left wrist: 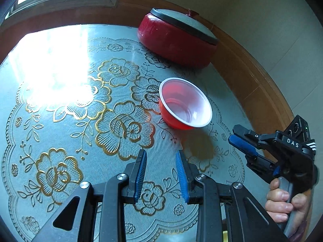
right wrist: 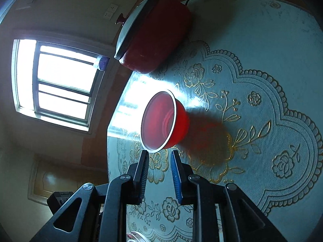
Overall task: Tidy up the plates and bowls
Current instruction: 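Move the left gripper to the rim of the red bowl, then close the left gripper on the red bowl rim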
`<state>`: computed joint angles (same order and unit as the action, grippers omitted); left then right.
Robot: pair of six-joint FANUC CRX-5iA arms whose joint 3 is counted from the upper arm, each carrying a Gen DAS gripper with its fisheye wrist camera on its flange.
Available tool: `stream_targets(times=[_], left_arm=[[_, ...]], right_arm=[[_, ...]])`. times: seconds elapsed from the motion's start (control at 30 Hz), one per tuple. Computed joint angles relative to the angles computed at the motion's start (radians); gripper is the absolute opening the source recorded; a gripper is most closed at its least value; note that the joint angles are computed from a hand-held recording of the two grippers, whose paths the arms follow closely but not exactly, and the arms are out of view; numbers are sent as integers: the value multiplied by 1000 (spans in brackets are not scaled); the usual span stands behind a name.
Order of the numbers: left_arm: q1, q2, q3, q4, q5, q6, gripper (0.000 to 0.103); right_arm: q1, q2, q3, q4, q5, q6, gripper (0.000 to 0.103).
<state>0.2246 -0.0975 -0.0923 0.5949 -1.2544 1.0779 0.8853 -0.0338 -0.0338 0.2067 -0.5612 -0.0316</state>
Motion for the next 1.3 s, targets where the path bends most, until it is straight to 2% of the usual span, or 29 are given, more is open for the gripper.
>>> stream_targets(times=[0.47, 0.73, 0.77, 0.83, 0.93, 1.13, 1.3], left_arm=[[-56, 140, 110, 23, 44, 97, 30], [-107, 224, 206, -21, 61, 161, 34], [-115, 238, 223, -35, 53, 169, 33], [-126, 256, 241, -54, 38, 171, 21], [-133, 251, 228, -58, 28, 145, 16], [-124, 207, 191, -49, 8, 100, 16], [-113, 164, 155, -36, -38, 73, 16]], right_arm=[[-49, 120, 129, -23, -98, 42, 20], [-62, 163, 187, -88, -158, 131, 10], [-64, 165, 192, -98, -161, 142, 10], [-66, 170, 204, -109, -176, 159, 9], [-65, 162, 202, -120, -177, 182, 9], [-47, 149, 217, -115, -230, 203, 9], [-28, 114, 190, -103, -244, 186, 9]])
